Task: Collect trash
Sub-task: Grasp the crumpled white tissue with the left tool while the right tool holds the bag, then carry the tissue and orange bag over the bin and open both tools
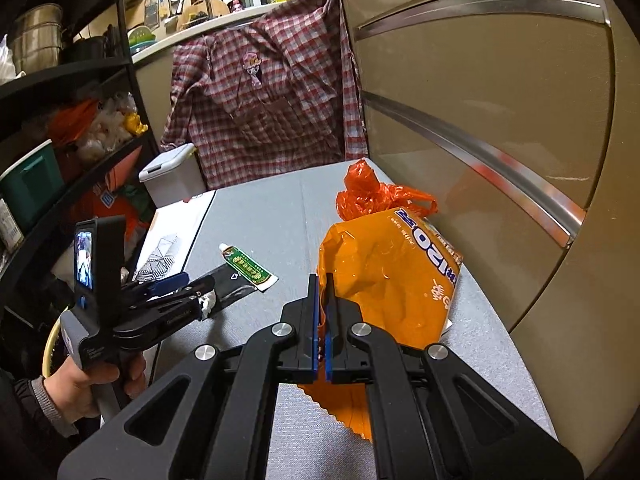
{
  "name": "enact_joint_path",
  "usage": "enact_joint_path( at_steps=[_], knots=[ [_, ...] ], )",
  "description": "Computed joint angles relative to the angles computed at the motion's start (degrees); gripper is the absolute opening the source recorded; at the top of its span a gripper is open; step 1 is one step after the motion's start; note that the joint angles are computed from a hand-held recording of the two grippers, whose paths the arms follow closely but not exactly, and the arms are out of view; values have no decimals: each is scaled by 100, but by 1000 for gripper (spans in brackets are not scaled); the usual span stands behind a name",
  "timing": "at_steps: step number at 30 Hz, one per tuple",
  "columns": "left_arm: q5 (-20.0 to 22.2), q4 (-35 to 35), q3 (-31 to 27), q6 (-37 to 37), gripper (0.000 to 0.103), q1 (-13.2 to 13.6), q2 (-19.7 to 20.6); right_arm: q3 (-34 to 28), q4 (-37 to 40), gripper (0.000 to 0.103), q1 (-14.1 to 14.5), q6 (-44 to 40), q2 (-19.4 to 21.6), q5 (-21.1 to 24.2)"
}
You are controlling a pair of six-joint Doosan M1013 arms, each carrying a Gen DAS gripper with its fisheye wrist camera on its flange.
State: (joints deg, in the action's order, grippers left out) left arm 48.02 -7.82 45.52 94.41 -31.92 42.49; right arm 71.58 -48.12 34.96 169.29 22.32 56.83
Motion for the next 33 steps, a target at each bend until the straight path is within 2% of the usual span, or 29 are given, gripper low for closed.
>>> enact_joint_path(
  at_steps=[2,5,11,21,33],
  knots=[
    [130,-56,-71,65,17,13,37,-11,31,2,-7,-19,8,17],
    [95,-86,-46,137,12,27,-8,-16,31,2,-3,-10,11,31],
    [-71,-175,123,255,12,63,-228,-3,-61,2,5,71,-15,8],
    [-501,225,912,341,12,124,-1016,-124,-177,2,115,212,-17,-144],
    [-678,934,1452,-91,12,375,-1711,-900,-364,2,501,-312,267,-532]
  ],
)
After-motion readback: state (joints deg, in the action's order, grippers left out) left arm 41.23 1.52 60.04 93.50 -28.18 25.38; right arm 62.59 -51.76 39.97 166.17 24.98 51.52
